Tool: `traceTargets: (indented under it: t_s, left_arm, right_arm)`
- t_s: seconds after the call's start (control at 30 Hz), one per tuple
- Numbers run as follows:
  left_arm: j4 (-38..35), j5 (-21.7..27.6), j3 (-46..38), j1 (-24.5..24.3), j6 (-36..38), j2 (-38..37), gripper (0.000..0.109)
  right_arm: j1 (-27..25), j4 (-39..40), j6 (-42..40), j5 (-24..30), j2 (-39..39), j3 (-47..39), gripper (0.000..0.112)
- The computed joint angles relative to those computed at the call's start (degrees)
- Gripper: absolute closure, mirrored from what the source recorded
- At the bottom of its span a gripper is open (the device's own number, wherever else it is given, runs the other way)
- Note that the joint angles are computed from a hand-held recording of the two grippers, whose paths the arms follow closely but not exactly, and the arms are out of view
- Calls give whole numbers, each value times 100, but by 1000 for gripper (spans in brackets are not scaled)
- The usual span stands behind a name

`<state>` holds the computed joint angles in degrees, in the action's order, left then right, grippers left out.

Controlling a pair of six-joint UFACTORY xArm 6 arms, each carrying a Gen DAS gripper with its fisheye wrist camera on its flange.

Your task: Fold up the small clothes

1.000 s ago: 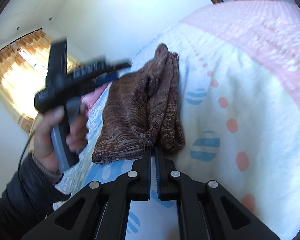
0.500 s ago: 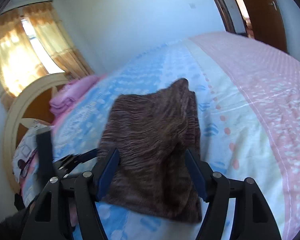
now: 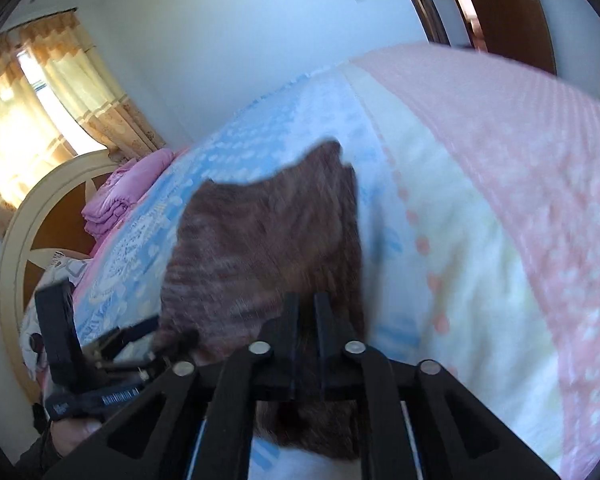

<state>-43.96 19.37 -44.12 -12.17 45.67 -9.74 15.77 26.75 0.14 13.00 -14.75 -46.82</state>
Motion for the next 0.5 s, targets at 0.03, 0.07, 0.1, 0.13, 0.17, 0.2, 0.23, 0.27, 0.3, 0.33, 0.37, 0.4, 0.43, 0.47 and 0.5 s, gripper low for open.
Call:
traceTargets:
  t_s: [0.03, 0.07, 0.1, 0.13, 0.17, 0.2, 0.23, 0.27, 0.3, 0.33, 0.37, 0.4, 0.43, 0.47, 0.5]
  left_arm:
    - [-30, 1, 5, -2, 7, 3, 16]
    - [-17, -24, 20, -12, 0, -2, 15]
    - [10, -52, 43, -24, -22, -19, 14]
    - [31, -123, 73, -54, -25, -28, 14]
    - [56, -159, 130, -82, -44, -83, 14]
    - [67, -213, 168, -108, -39, -108, 14]
    - [42, -280, 202, -135, -4, -129, 14]
    - [-4, -285, 204, -131, 51, -132, 14]
    - [-89, -261, 205, -125, 132, -140, 12]
    - [-153, -206, 182, -101, 188, -131, 9]
    - [-287, -116, 155, -63, 298, -126, 8]
    - [-410, -31, 153, -37, 380, -148, 8]
    - [-513, 57, 124, 1, 457, -137, 8]
    - [-623, 168, 87, 49, 528, -120, 8]
    - [-673, 219, 66, 69, 554, -107, 8]
  right_arm:
    - [20, -44, -78, 17, 148, -241, 81]
    - [40, 152, -359, 102, 337, -526, 79]
    - [62, 587, -861, 307, 611, -931, 79]
    - [57, 954, -1240, 525, 857, -1264, 79]
    - [25, 1082, -1382, 796, 1140, -1622, 79]
    - [-34, 971, -1315, 1061, 1446, -1976, 79]
    - [-101, 619, -1048, 1229, 1767, -2297, 79]
    - [-192, 29, -561, 1527, 2104, -2658, 79]
    - [-258, -373, -215, 1724, 2326, -2867, 79]
    - [-365, -535, -103, 1824, 2539, -2997, 82]
    - [-416, -457, -125, 1756, 2595, -2990, 84]
    - [-463, -139, -312, 1636, 2554, -2902, 88]
    - [-520, 113, -445, 1571, 2442, -2746, 91]
    - [-543, 126, -464, 1521, 2351, -2639, 91]
    - [-553, 7, -404, 1425, 2164, -2421, 91]
